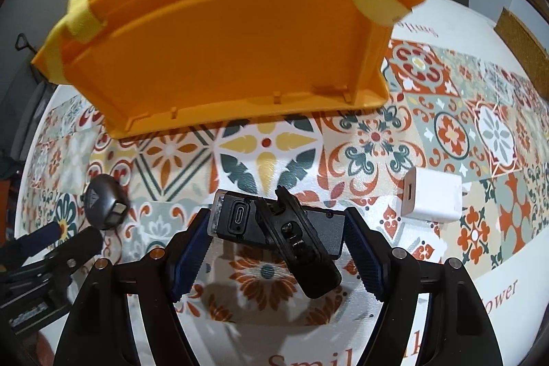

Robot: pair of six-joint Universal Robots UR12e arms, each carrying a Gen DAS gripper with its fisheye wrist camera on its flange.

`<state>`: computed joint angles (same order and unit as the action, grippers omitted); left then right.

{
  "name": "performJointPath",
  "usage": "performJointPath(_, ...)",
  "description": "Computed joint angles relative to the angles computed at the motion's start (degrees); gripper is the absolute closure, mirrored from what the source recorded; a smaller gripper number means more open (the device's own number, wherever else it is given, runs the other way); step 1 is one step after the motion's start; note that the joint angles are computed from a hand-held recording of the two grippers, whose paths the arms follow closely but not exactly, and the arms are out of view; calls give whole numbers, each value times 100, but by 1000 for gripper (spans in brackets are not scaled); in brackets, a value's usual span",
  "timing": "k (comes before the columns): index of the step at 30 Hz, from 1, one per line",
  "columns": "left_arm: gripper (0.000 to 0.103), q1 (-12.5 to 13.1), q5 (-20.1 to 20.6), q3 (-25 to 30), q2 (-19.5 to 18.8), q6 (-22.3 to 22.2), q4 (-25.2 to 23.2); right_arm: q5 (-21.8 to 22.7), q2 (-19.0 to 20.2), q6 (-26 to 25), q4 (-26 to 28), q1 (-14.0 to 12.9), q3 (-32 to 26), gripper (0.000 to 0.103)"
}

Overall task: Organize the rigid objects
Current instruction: 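Grasp the grey teardrop speaker with the left tool while the right tool holds the mount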

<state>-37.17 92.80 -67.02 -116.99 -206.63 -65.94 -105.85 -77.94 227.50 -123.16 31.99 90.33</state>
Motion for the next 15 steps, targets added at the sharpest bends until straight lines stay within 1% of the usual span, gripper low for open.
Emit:
performJointPath(4,15,14,-27,74,-96,20,2,-84,21,-71,57,58,-62,28)
performJointPath(7,19,-21,145,189,-208,39,-49,-24,48,-93,88,19,-94,28)
performJointPath(9,26,-32,202,252,-270,88,-76,-6,59,-85,109,2,-101,28)
performJointPath(14,27,-34,234,401,-404,139,-136,-12,41,-68,152,-54,-75,27)
performJointPath(15,30,-38,255,429,-431,150,-152,-2,33,-76,154,-73,-61,27)
